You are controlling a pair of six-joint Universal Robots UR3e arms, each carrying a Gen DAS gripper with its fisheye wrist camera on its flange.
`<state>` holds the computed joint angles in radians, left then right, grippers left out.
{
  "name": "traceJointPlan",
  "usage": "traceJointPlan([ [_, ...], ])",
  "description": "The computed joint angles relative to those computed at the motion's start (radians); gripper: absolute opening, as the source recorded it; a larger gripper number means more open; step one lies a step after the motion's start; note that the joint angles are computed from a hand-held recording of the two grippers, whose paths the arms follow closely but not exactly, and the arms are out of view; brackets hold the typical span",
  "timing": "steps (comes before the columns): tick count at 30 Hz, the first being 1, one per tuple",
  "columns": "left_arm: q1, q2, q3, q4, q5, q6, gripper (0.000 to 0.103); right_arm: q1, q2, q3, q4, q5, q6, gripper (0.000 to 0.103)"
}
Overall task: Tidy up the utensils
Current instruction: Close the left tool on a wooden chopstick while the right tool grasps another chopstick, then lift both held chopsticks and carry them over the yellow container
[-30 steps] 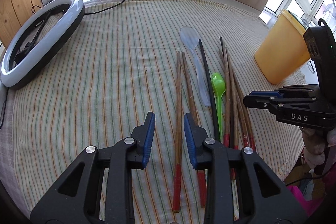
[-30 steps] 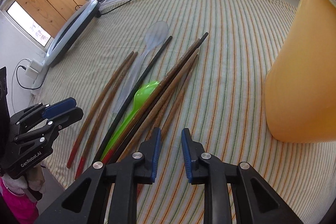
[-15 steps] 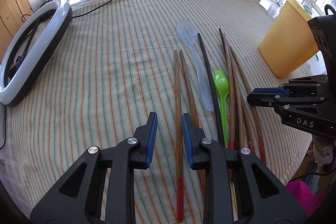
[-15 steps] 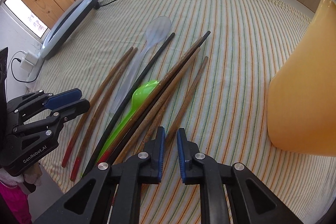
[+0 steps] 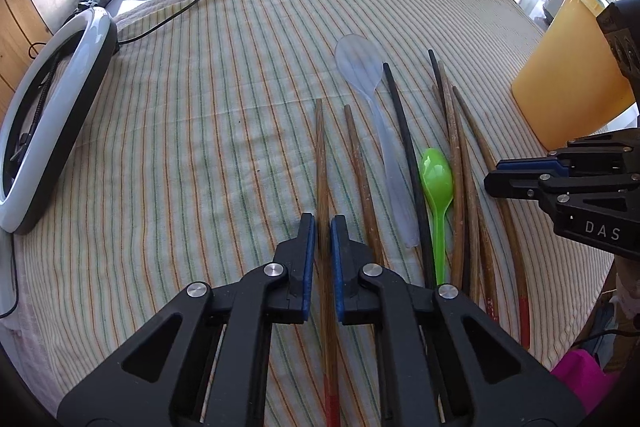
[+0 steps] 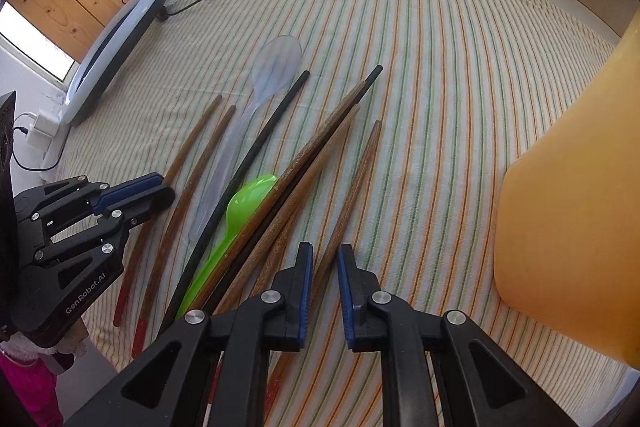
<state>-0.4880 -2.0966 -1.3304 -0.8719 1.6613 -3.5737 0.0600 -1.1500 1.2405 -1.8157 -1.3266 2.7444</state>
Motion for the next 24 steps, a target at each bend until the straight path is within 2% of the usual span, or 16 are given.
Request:
traceJointPlan([
  [5,0.041,0.048,-0.092,0.084,-0.060,-0.038,0.004,0.010,-0.013,0.020,-0.020,-0.005,-0.014,0.006],
  [17,0.036,0.163,-0.185,0.181,-0.028,-0.089,0.004,-0.082,-0.142,0.120,-0.035,0.125,-0.073,0.004],
  [24,0.011,0.191,-0.159,0.168,0.005,-0.099,0.004,-0.134,-0.208,0.159,-0.005,0.195,-0.120,0.004],
])
